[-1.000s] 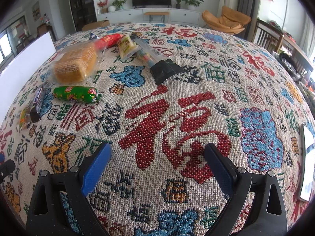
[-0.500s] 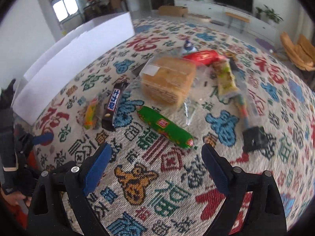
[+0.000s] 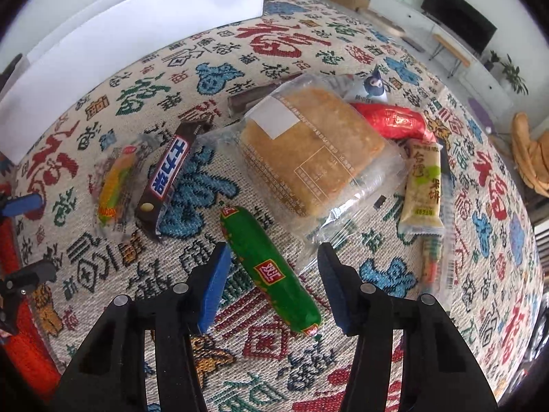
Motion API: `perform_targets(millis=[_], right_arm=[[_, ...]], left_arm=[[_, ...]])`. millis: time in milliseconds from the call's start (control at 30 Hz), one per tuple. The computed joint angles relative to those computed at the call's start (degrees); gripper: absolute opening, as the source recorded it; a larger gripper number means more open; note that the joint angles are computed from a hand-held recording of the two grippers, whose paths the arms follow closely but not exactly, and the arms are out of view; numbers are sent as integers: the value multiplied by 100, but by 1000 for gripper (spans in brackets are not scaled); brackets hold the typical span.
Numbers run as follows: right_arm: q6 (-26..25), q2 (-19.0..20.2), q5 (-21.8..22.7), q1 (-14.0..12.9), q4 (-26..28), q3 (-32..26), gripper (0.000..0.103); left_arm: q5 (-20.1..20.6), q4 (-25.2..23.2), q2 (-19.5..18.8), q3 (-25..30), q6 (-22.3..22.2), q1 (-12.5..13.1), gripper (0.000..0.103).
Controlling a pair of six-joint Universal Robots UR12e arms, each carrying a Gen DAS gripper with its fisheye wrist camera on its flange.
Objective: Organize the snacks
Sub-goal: 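Grasp the yellow corn snack packet with the right tool while the left tool grasps the green sausage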
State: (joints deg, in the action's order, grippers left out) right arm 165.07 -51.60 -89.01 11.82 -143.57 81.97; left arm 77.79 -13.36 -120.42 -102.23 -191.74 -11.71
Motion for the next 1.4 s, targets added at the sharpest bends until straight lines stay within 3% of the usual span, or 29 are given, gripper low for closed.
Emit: perform_targets(millis=[100, 133, 200, 333, 367, 400, 500, 567, 633, 700, 800, 933, 1033, 1200, 1300, 1400], right_arm=[[232, -56, 145, -38, 290, 47, 39], [314, -97, 316, -68, 390, 93, 31], [524, -171, 698, -125, 595, 184, 28], [1060, -351, 1223, -202, 454, 503, 32], [1241, -388, 1157, -193, 329, 567, 38], [1376, -432, 1028, -170, 151, 633, 51], [1289, -561, 561, -21, -426, 764, 52], [1195, -549, 927, 4, -488, 660, 52], [1190, -443, 1652, -3, -260, 428, 52], [1101, -260, 1955, 80, 1, 108, 51], [788, 136, 1643, 316, 537, -552, 47], [583, 520, 501, 572, 1198, -1156, 48], [476, 616, 225, 619, 1563, -1307, 53], [610, 594, 315, 595, 1654, -1284, 51], [695, 558, 766, 504, 1717, -1262, 28], [639, 507, 972, 461, 1499, -1133, 26]], left_arm=[[-110, 62, -2, -19, -83, 28, 103], [-98, 51, -2, -17, -64, 31, 103], [-46, 24, 2, -8, -35, 14, 103], [-97, 50, -4, -11, -73, 29, 103], [-123, 66, -6, -15, -90, 38, 103], [-143, 75, -8, -13, -114, 40, 103], [-202, 166, 4, -53, -218, 70, 103], [-241, 237, 2, -71, -327, 96, 103], [-257, 272, 2, -80, -409, 113, 103], [-235, 302, 9, -95, -441, 118, 103], [-186, 336, 37, -130, -442, 112, 103], [-186, 409, 55, -165, -453, 122, 103], [-226, 407, 53, -171, -475, 135, 103], [-212, 323, 38, -140, -481, 129, 103], [-180, 312, 36, -132, -478, 122, 103], [-152, 287, 30, -122, -472, 115, 103]])
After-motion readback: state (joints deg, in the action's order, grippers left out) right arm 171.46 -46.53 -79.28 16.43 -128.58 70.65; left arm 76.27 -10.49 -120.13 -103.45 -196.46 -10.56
